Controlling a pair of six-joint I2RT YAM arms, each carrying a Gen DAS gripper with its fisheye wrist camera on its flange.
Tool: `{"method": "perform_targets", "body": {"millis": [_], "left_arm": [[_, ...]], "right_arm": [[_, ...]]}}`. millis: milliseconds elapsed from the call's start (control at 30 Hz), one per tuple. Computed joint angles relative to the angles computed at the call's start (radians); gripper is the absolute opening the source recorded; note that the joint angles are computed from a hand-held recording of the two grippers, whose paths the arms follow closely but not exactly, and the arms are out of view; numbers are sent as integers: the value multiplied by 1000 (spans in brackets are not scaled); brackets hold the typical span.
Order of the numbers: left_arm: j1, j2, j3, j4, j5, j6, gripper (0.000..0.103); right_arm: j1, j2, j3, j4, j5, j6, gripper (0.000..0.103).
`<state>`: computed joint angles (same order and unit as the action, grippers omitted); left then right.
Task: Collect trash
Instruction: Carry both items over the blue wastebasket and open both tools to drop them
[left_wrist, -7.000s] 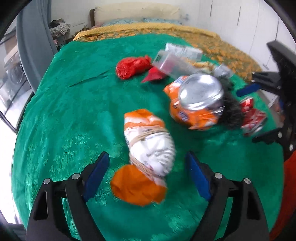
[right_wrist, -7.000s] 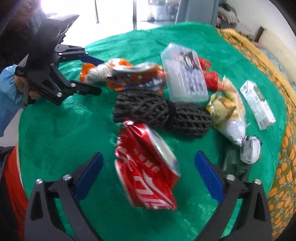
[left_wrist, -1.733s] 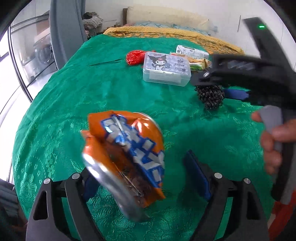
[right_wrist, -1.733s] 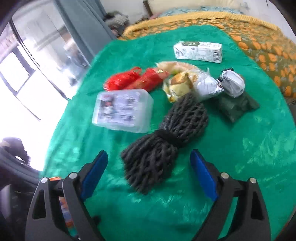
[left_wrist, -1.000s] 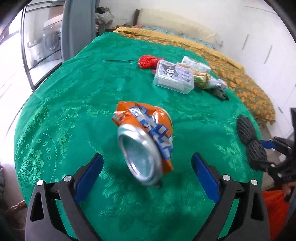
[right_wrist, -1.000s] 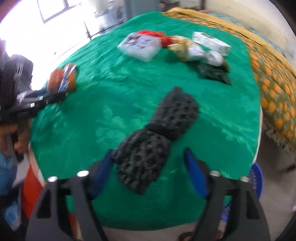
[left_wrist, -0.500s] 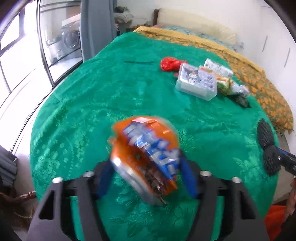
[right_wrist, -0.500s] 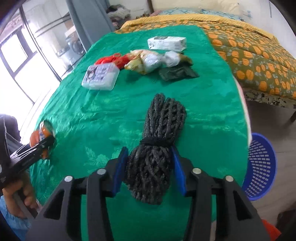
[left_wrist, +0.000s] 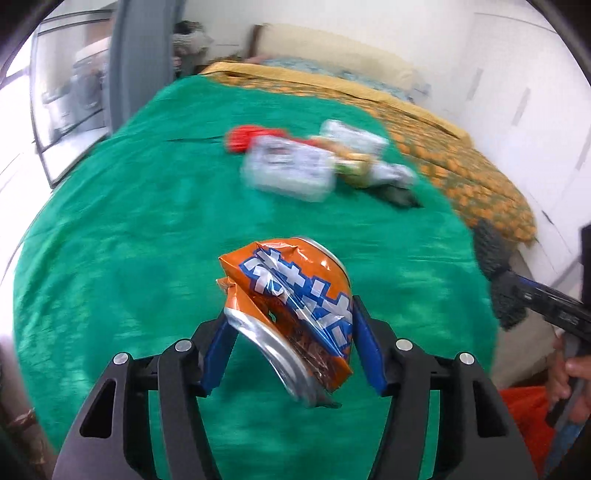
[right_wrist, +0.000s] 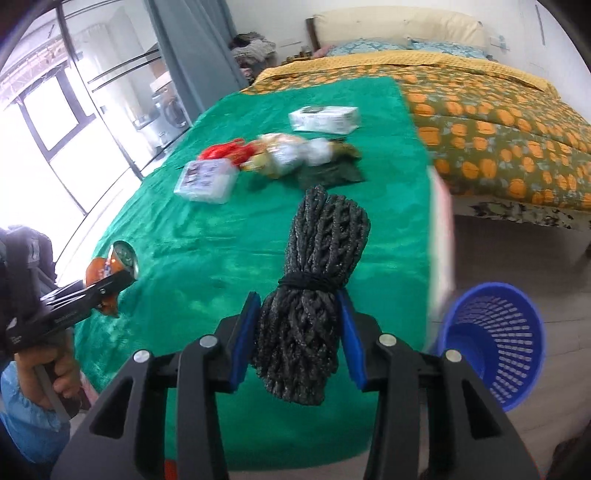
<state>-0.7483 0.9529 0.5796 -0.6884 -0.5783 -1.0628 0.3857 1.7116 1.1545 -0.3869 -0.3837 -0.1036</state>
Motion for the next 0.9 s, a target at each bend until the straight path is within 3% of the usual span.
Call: {"method": "perform_targets", "body": {"millis": [233,367,600,767,900], "left_arm": [[-34,425,310,254,121,202,59],[-37,681,554,299,194,297,59],[-24,1147,1066,229,320,393,59],[-3,1436,1411,135,396,402,60],[13,1592,1603,76,447,381,60]], "right_arm": [[-240,80,117,-97,8,-171,41],[-361,201,240,-150,11,-259,41],[-502,437,478,-234,12,-300,41],[-543,544,603,-298,2,-317,41],[-560,603,664,-324,-6,-324,41]]}}
